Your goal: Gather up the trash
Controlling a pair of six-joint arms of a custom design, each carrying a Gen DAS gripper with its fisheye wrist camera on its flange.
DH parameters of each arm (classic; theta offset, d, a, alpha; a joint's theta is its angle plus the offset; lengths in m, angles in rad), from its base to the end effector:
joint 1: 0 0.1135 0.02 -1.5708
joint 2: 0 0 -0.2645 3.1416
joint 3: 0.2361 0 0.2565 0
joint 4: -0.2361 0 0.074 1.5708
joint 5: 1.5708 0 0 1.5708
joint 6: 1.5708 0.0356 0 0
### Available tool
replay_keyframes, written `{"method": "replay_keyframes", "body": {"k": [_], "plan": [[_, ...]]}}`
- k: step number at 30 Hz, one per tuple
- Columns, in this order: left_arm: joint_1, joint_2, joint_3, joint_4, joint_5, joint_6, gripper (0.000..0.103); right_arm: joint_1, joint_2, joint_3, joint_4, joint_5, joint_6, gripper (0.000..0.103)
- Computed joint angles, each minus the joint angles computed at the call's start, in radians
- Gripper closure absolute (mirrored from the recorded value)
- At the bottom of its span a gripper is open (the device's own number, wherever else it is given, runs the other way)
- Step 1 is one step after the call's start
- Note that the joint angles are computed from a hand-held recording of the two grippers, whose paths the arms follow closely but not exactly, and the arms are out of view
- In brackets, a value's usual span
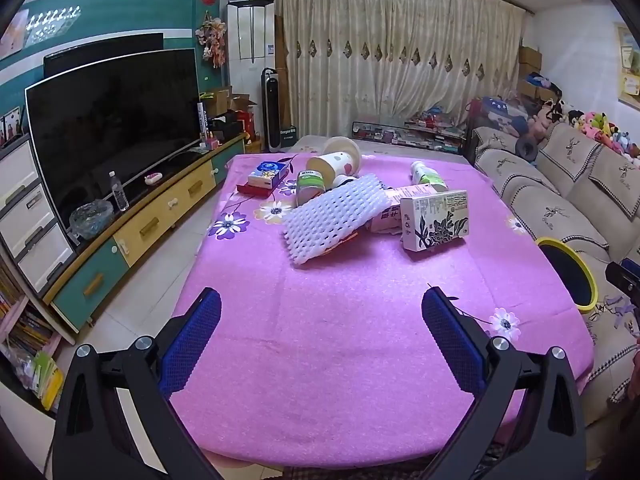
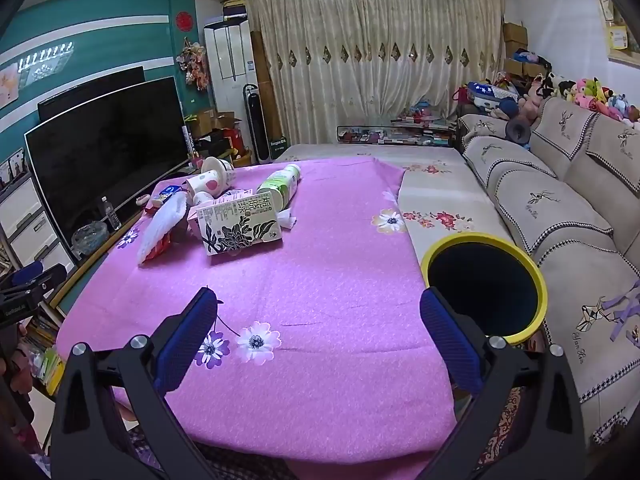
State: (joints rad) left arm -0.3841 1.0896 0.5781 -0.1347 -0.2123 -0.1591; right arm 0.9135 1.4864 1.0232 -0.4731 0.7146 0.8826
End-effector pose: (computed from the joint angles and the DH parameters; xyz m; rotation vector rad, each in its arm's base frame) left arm 0.2172 -0.0797 0.2127 0.1308 2.1971 -0.0682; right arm 0.2063 0.2291 0.2381 0.2366 2.2127 0.0534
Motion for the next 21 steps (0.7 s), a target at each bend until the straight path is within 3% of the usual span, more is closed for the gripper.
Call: {"method": "replay_keyframes", "body": {"k": [21], "plan": [[0.003, 0.017, 0.002, 0.004, 0.023, 0.000, 0.004, -0.015, 0.024, -0.005, 0.029, -0.021, -0.020, 0.006]]}}
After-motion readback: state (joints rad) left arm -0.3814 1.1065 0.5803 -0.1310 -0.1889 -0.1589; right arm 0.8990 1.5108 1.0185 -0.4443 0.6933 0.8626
